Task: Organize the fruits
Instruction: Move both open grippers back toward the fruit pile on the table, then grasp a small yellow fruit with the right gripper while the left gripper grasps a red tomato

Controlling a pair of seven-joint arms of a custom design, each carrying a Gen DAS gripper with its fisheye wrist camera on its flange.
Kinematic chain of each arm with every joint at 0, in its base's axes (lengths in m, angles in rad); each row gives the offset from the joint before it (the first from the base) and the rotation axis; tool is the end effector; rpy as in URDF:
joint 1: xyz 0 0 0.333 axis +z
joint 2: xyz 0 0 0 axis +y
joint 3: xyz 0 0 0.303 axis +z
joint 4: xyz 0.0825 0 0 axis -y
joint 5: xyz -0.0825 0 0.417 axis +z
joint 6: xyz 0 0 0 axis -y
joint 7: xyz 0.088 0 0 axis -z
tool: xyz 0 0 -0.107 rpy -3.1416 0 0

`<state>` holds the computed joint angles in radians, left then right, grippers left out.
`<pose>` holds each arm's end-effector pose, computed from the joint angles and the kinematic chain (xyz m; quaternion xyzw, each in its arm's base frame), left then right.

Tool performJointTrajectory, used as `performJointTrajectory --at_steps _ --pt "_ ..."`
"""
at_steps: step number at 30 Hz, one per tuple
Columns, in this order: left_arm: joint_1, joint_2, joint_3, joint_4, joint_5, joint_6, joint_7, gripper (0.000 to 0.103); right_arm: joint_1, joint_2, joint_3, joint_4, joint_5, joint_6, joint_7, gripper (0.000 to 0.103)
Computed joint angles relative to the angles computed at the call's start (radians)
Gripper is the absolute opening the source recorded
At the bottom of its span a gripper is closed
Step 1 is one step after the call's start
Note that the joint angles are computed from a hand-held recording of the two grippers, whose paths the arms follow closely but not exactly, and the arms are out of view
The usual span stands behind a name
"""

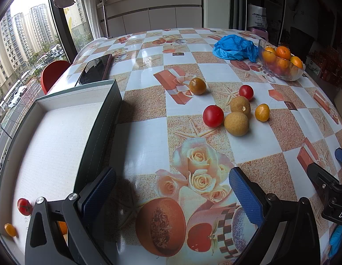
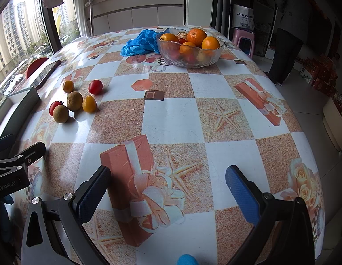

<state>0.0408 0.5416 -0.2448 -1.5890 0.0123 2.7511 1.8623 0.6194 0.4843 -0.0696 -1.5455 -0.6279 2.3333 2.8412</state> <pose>0.7472 -0.1238 0.3725 -0.5121 0.7986 -0.2479 0.1963 0.6337 0.3857 0.3800 -0.5524 0.7765 -0.2479 0.1746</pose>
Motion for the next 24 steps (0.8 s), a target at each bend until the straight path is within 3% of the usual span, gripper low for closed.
performJointTrajectory --at_steps 7,14,17,24 --pt "0.0 0.0 0.0 0.0 0.001 0.0 -0.001 0.102 -0.02 0.025 0.016 0.051 0.068 -0.031 -0.061 0.103" --pt "0.001 0.0 -0.001 0.0 0.001 0.0 -0.001 0.102 -0.037 0.179 0.014 0.272 0.174 0.002 -0.247 0.101" --pt "-0.008 0.005 0.015 0.009 0.012 0.0 -0.033 0.102 -0.04 0.24 -0.004 0.362 0.217 -0.005 -0.3 0.097" --pt "-0.005 0.006 0.011 0.009 0.019 0.002 -0.037 0.102 -0.04 0.396 -0.018 0.602 0.293 -0.018 -0.485 0.074"
